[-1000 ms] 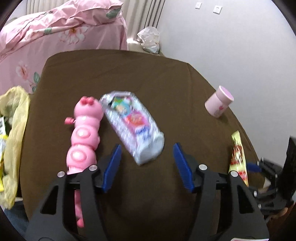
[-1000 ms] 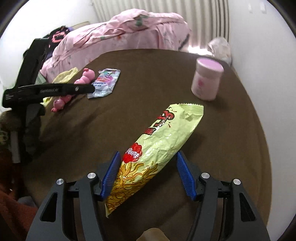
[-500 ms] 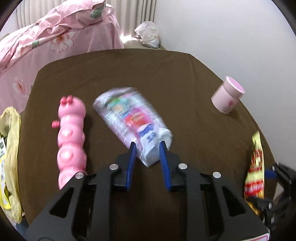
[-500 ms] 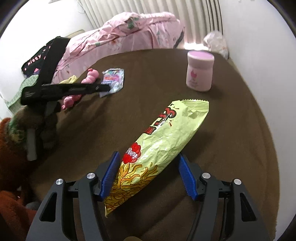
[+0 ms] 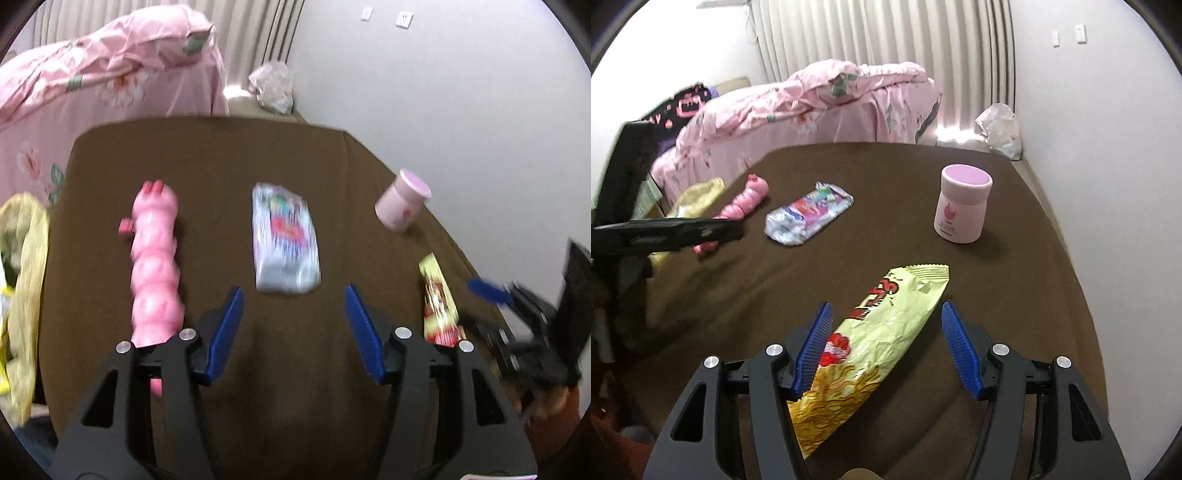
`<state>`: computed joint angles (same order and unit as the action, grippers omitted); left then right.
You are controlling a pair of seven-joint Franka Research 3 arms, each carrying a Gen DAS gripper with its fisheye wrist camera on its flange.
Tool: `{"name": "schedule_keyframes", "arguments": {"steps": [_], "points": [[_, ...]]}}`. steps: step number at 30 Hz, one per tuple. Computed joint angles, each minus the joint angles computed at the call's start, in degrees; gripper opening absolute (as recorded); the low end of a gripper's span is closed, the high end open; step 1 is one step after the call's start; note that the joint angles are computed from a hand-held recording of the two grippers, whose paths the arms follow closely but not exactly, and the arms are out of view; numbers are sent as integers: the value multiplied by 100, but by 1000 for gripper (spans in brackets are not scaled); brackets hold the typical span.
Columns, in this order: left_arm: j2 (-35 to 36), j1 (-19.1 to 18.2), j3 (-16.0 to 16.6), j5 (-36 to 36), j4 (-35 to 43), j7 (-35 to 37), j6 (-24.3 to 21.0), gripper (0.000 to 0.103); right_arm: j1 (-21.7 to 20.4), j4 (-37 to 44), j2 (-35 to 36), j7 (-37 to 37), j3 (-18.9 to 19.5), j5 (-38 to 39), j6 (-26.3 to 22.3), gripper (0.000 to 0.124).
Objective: Collect trash
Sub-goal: 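Grasp the silver-pink ice-cream packet with the left gripper while the right gripper grasps the yellow chip bag, then carry packet and chip bag over the trash bag and open both grippers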
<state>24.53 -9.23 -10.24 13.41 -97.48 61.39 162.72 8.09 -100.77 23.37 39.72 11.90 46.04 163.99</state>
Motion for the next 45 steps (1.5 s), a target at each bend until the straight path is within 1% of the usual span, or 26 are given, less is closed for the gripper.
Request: {"name": "schedule_keyframes", "arguments": {"steps": [1, 2, 4, 5, 6, 7, 8, 9, 11, 12, 14, 16, 18, 21, 23, 24, 25, 29, 32, 35, 37, 40, 41, 42, 45], "points": [[215, -180, 183, 206, 347, -146, -178, 54, -2, -70, -48, 6, 4, 19, 23, 58], [393, -239, 236, 290, 634, -170, -363, 54, -1, -151, -104, 10, 3, 34, 37, 58], [869, -409, 371, 445, 1371, -317, -896, 54, -39, -332, -228, -8, 42, 179, 22, 58], [1033, -390, 327, 416, 1611, -277, -1074, 47, -57, -397, -277, -18, 57, 270, -18, 58], [1196, -370, 277, 364, 1851, -217, -1286, 34, -67, -461, -325, -20, 65, 360, -82, 58], [1233, -441, 370, 464, 1907, -311, -1331, 30, -67, -512, -360, -66, 70, 443, -114, 58], [1206, -417, 343, 471, 1862, -292, -1288, 21, -45, -551, -384, -112, 59, 496, -96, 58], [1129, -245, 130, 275, 1724, -84, -1213, 18, 9, -578, -389, -132, 29, 500, 3, 58], [940, -249, 148, 282, 1430, -109, -1050, 17, 73, -514, -335, -74, -26, 468, 63, 58], [783, -257, 166, 319, 1203, -132, -935, 16, 77, -415, -275, 21, -51, 454, -7, 57], [426, -233, 158, 339, 700, -198, -678, 16, 79, -182, -146, 316, -118, 367, -290, 51], [129, -295, 236, 461, 319, -386, -507, 16, 71, -27, -53, 460, -135, 292, -495, 50], [-195, -428, 417, 753, -83, -747, -342, 16, 90, -5, -37, 526, -143, 209, -569, 50], [-527, -468, 497, 1076, -469, -1132, -231, 16, 149, -100, -87, 558, -151, 100, -582, 49], [-716, -435, 481, 1230, -693, -1300, -156, 16, 180, -104, -77, 618, -163, 15, -620, 49], [-800, -405, 462, 1281, -796, -1358, -99, 16, 182, -70, -49, 641, -161, -12, -669, 47], [-876, -380, 447, 1332, -887, -1415, -48, 16, 192, -6, -5, 680, -173, -72, -740, 36], [-1139, -303, 429, 1539, -1208, -1704, 163, 16, 195, 147, 32, 523, -117, -194, -902, 24], [-1366, -242, 470, 1736, -1481, -1986, 384, 16, 250, 148, -67, 194, -42, -212, -732, 22], [-1599, -136, 498, 1890, -1765, -2284, 594, 16, 268, 245, -133, -21, 44, -69, -657, 21], [-1810, -83, 590, 2185, -2003, -2688, 747, 16, 305, 420, -117, -76, 68, -11, -683, 21], [-2164, 85, 727, 3019, -2311, -3669, 850, 16, 367, 737, -50, -205, 135, 67, -759, 21], [-2311, 181, 762, 3393, -2419, -4104, 839, 16, 405, 912, 8, -273, 173, 76, -792, 21], [-2422, 285, 749, 3622, -2502, -4377, 811, 16, 438, 1035, 51, -315, 189, 73, -829, 21], [-2867, 715, 698, 4419, -2818, -5432, 649, 16, 588, 1594, 287, -489, 298, 29, -963, 21]]}}
